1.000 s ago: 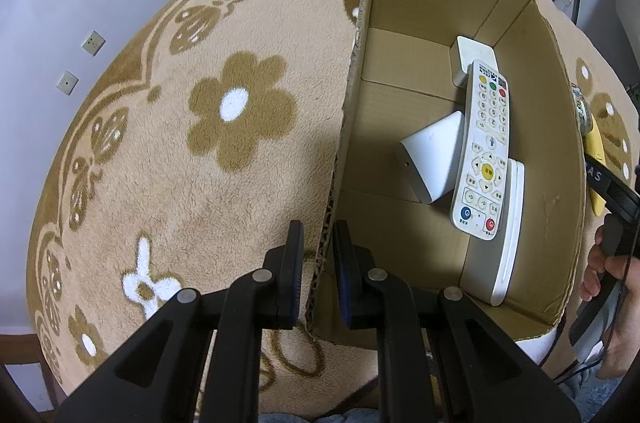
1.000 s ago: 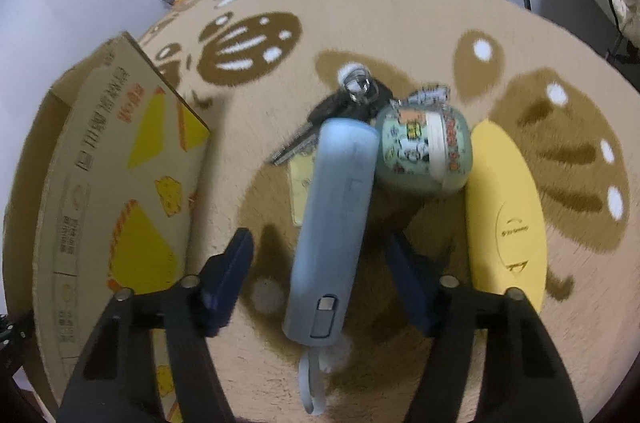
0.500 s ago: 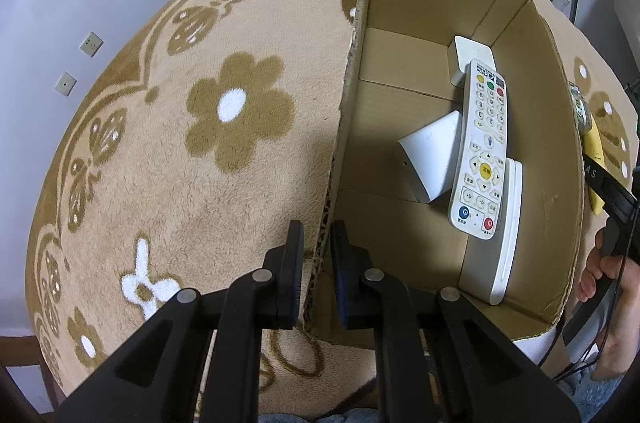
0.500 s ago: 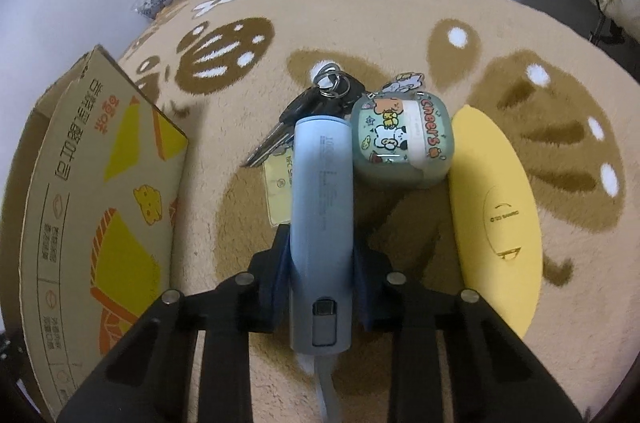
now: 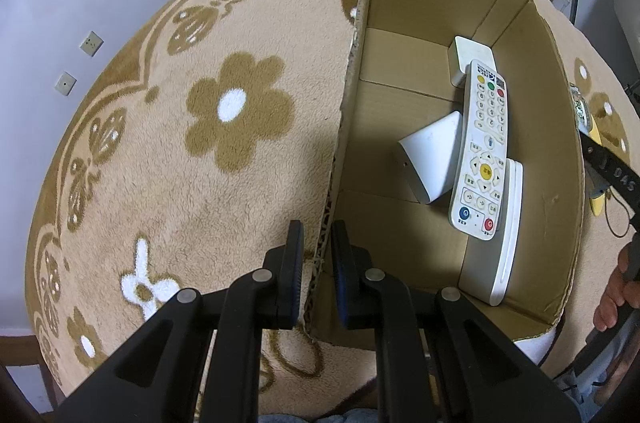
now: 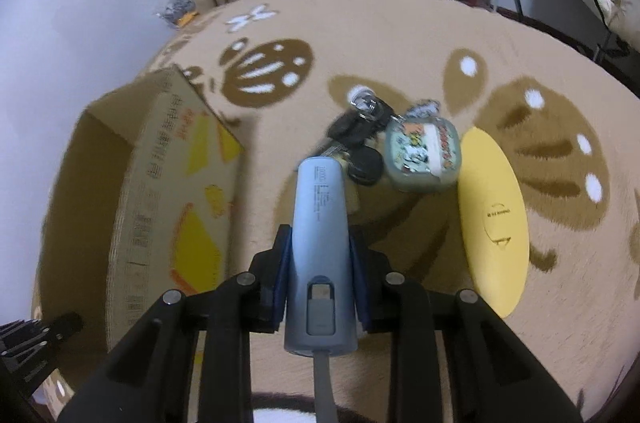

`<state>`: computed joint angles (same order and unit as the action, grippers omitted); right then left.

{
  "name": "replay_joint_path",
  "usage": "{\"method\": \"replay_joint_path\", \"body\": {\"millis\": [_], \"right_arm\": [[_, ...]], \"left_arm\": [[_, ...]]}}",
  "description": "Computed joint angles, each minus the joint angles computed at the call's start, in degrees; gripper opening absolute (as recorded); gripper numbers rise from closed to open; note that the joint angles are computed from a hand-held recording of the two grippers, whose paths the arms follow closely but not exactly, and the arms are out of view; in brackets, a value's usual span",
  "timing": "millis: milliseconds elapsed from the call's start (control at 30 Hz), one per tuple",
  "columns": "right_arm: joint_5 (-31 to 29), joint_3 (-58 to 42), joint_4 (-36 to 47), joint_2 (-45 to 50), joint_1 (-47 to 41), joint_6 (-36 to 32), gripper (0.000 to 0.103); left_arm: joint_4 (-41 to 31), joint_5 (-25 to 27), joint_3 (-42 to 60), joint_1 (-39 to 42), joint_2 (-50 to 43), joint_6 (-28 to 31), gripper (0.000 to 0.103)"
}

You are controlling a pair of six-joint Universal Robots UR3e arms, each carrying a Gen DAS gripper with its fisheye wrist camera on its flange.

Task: Organize rigid objects
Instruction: 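Carry the light-blue power bank into the box and release it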

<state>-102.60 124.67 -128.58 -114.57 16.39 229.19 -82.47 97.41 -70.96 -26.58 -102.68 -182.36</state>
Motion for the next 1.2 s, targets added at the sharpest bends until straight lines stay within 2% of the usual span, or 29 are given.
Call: {"method": "replay_joint_path", "body": {"millis": [233,500,700,867,1067,1200], "right_arm": [[-2.0,-4.6,1.2,0.4,3.3,2.0,0.029],[-6.4,-10.6,-6.3,3.8,9.6,1.0,0.029],[-2.6,-13.9,-11.7,9.3,12.3,-0.6,0.029],[-4.6,-18.0,-12.1,17.0,16.1,-2.4,0.029],[-5.9,-19.2,-12.0,21.1,17.2,-6.2,0.029],[-4.9,-20.9,-8.1,22.2,16.6,-6.8,0.029]], "left_arm": [[0.1,-0.4,-0.3,0.1,0.2,-0.2,0.013],[0.3,0.0,-0.5,0.0,0.2,-0.1,0.013],[0.3,-0.2,-0.5,0.2,0.2,0.0,0.013],[0.2,-0.6,-0.5,0.3,0.3,-0.1,0.013],[0.2,-0.6,-0.5,0.4,0.3,-0.3,0.013],[-0.1,-0.7,0.0,0.4,0.1,-0.5,0.013]]}}
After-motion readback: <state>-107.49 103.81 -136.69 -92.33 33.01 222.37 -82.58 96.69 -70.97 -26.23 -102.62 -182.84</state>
